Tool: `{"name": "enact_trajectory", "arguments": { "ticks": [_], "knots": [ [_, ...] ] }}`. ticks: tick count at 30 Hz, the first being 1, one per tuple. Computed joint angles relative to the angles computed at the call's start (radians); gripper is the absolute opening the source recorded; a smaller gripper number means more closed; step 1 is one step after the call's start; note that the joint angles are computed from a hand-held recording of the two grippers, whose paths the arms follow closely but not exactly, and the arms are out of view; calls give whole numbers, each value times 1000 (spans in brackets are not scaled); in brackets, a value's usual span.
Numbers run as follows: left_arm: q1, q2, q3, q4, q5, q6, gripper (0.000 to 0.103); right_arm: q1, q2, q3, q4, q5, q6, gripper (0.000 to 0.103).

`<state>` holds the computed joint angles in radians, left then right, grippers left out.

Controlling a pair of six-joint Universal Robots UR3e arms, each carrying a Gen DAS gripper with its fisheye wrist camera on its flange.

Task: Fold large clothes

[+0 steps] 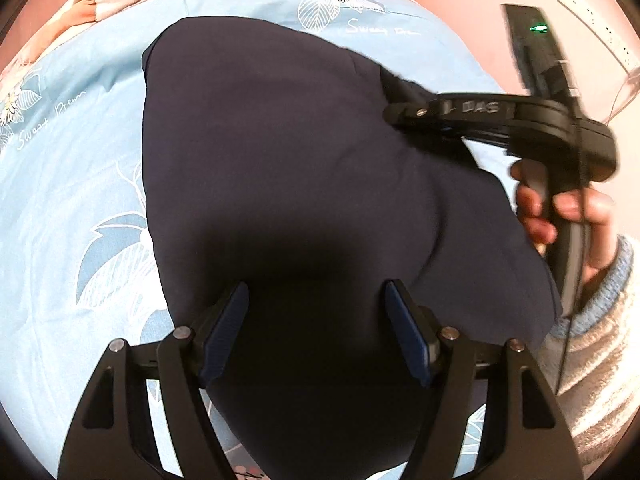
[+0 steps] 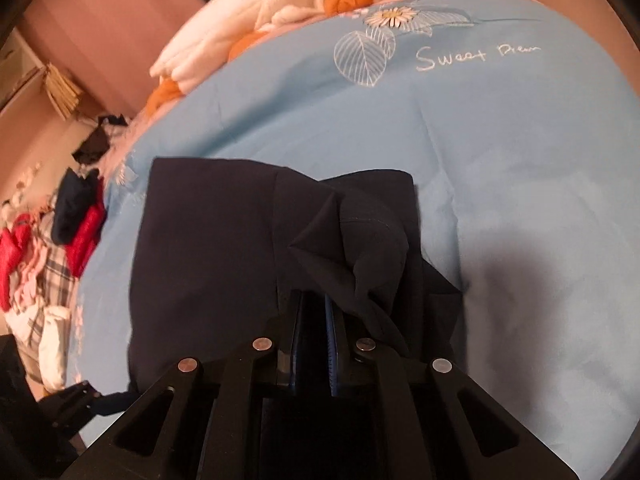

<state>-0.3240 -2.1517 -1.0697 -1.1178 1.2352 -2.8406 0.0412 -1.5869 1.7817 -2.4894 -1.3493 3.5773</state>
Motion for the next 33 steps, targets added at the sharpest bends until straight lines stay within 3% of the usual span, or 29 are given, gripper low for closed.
{"name": "enact_trajectory", "arguments": {
  "ticks": [9, 17, 22, 28, 30, 33],
  "knots": [
    [30, -1, -7, 22, -13, 12, 71, 196, -234, 101, -63, -179, -50, 15],
    [47, -12, 11, 17, -12, 33, 71, 380, -139, 141, -38, -370, -30, 15],
    [26, -1, -34, 88, 33, 55, 72, 345, -137, 240, -132, -325, 7, 15],
    [30, 58, -129, 148, 30, 31, 73, 324, -185, 244, -100, -284, 26, 15],
    [-24, 8, -80, 174, 30, -26, 73, 338, -207, 256, -104, -285, 39, 19],
    [-4, 44, -121, 179, 19, -18, 73, 375, -231, 275, -104, -308, 61, 27]
  ]
}}
